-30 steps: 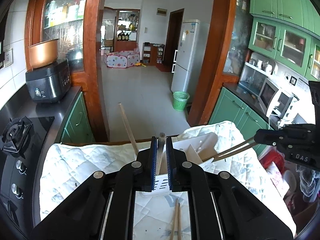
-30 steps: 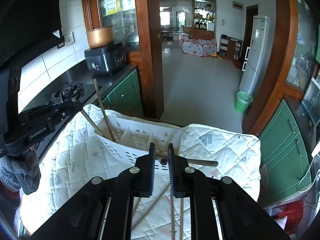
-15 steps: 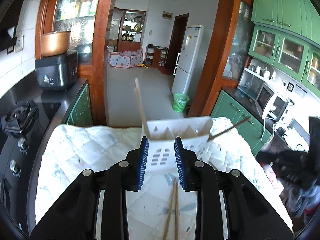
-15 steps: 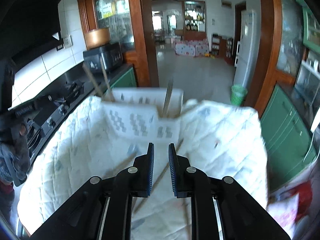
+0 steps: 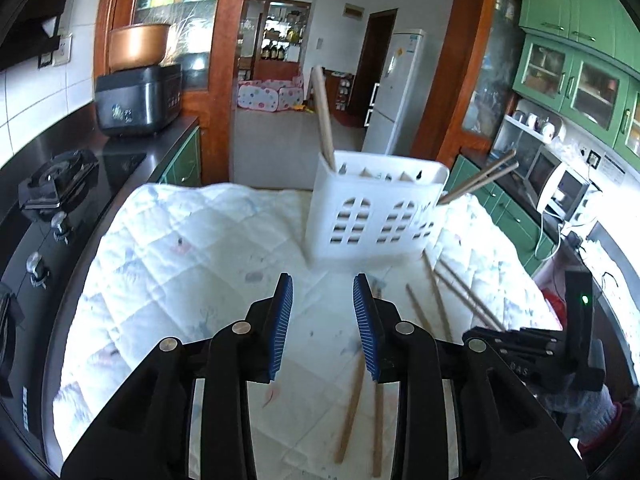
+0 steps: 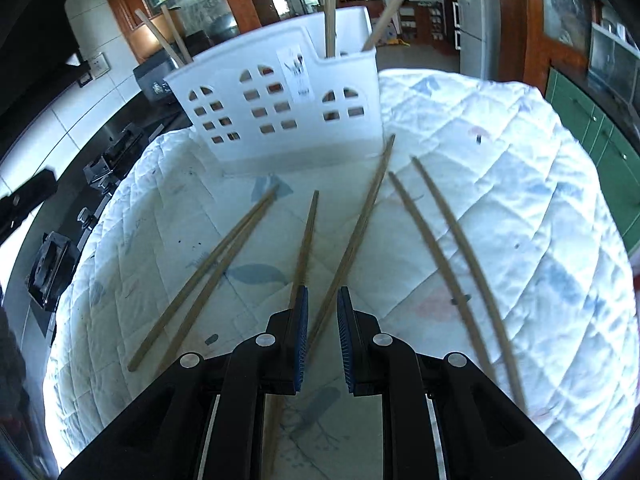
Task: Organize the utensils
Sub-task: 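Move both open tools back down over the loose chopsticks on the cloth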
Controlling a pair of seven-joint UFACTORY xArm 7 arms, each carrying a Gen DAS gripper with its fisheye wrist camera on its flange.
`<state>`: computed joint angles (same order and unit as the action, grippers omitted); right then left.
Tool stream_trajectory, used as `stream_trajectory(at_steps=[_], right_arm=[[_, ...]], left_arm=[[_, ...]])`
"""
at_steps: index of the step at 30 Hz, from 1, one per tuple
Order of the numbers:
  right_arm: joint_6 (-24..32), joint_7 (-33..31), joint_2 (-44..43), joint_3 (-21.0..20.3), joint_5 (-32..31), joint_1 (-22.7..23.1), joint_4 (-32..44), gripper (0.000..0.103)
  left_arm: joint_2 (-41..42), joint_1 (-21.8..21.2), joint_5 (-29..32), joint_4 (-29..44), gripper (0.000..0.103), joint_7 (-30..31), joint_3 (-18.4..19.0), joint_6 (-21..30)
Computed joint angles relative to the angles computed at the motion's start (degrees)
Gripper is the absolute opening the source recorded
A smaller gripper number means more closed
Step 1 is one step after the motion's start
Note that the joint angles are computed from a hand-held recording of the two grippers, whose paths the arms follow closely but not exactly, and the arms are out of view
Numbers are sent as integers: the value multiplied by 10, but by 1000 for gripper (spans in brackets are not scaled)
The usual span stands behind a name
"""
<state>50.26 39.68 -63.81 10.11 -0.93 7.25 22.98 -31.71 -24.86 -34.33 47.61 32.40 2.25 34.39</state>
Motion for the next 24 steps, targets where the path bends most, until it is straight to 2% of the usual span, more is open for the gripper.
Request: stream_trajectory(at_steps=[7, 17, 24], right_arm=[[-21, 29, 34, 9, 1, -8, -5, 15], [-13, 62, 68, 21, -19, -13, 4, 13], [0, 79, 55, 25, -33, -8, 2, 10]], left_arm=[[-21, 10, 10, -36, 34, -3, 6, 4], [-39, 18, 21, -66, 34, -12, 11, 12], [-48, 16, 23, -82, 34, -10, 14, 22]])
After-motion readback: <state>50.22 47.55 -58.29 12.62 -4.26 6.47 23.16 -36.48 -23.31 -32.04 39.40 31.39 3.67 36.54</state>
